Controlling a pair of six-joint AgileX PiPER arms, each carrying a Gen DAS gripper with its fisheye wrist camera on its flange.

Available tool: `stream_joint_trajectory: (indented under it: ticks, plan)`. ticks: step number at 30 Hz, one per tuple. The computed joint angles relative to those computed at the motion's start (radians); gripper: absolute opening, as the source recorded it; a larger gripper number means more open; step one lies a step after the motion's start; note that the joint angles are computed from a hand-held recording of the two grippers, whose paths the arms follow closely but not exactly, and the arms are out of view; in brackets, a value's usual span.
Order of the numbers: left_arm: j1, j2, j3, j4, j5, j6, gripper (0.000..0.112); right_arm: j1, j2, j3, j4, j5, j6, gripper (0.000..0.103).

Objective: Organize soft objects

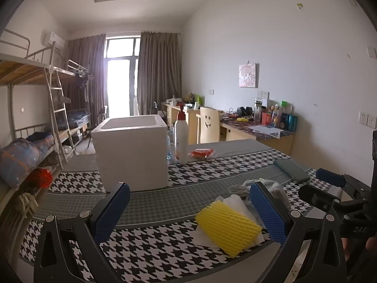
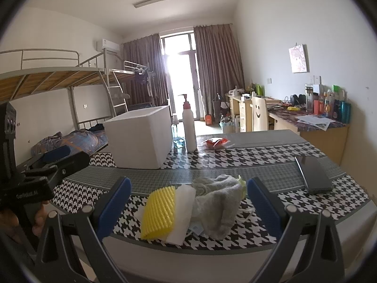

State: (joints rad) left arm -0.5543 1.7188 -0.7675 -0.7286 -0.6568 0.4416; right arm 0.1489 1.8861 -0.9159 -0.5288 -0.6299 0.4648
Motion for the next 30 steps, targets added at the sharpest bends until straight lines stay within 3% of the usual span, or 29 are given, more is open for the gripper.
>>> stream_joint_trajectory:
  ticks: [8,30]
  plan:
    - [-0.013,0.009,-0.008,-0.007,0.0,0.009,0.102,-0.006,0.002,-0.012,-0.023,0.009,0.027,0.1]
    - [0.013,0.153,-0.146,0.033,0.207,-0.026,0.102,-0.024,0.071,-0.06,-0.034,0.115,0.056,0.1]
